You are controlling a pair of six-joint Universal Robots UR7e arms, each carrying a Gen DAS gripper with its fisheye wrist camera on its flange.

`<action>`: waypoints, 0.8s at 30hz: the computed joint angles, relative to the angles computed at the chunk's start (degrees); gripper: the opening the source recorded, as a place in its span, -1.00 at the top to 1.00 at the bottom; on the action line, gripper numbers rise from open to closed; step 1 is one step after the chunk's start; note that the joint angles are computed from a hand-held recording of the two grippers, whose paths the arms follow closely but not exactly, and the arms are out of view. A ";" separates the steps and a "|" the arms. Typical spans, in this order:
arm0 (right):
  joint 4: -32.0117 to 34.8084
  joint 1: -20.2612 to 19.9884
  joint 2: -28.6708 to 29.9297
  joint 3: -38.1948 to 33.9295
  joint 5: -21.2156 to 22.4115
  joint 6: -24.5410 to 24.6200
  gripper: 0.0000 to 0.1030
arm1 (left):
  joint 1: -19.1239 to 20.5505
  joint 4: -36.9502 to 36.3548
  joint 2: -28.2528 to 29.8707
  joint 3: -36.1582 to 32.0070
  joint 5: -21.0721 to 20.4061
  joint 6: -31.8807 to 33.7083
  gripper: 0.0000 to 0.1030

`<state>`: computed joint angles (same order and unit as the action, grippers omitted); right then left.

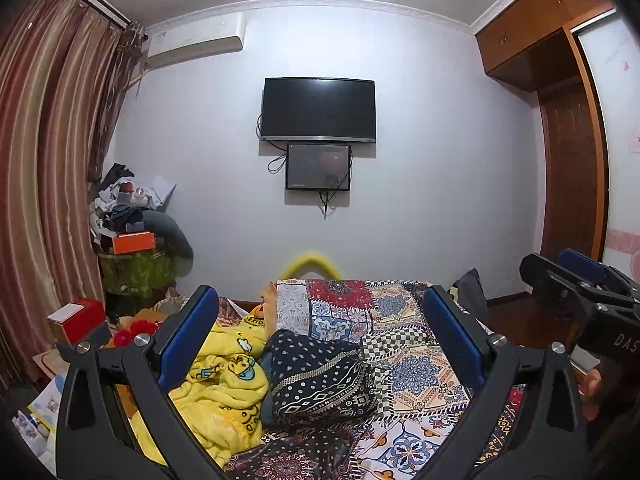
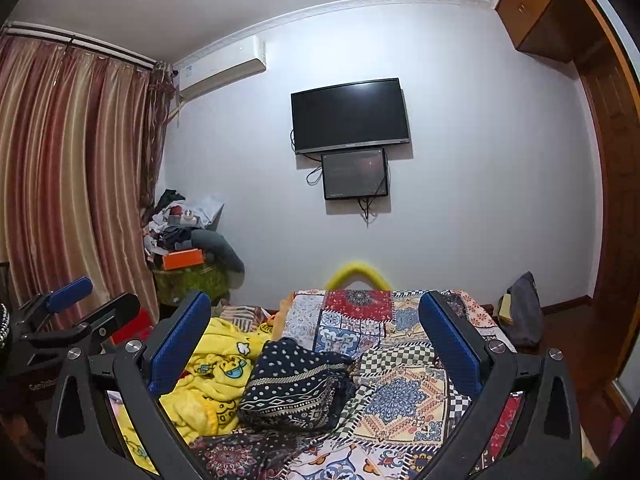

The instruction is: Fold large clothes

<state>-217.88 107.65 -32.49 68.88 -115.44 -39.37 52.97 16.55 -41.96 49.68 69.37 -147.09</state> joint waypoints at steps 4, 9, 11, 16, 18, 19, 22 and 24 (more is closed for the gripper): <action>-0.28 0.11 0.05 0.11 0.09 -0.04 -1.00 | 0.02 0.06 0.21 -0.31 -0.28 0.09 -0.99; -0.19 0.23 0.04 0.05 -0.08 -0.26 -1.00 | 0.04 0.11 0.23 -0.40 -0.28 0.04 -0.99; -0.29 0.28 -0.10 0.24 -0.15 -0.42 -1.00 | 0.08 0.38 0.34 -0.64 -0.19 -0.08 -0.99; -0.52 0.56 -0.43 0.65 -0.23 -0.83 -1.00 | -0.05 -0.33 -0.06 0.49 -0.44 -0.42 -0.99; -0.60 0.62 -0.44 0.75 -0.29 -0.88 -1.00 | -0.04 -0.27 -0.12 0.59 -0.34 -0.49 -0.99; -0.53 0.57 -0.44 0.75 -0.24 -0.83 -1.00 | -0.08 -0.51 -0.28 0.94 -0.42 -0.54 -0.99; -0.69 0.56 -0.49 0.77 -0.15 -0.91 -1.00 | -0.12 -0.51 -0.39 1.16 -0.47 -0.68 -0.99; -0.64 0.59 -0.53 0.75 -0.18 -0.98 -1.00 | -0.20 -0.58 -0.54 1.47 -0.60 -0.86 -0.99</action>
<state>-218.52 108.24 -33.02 69.62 -115.63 -40.35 52.77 15.98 -42.50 51.14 68.77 -147.96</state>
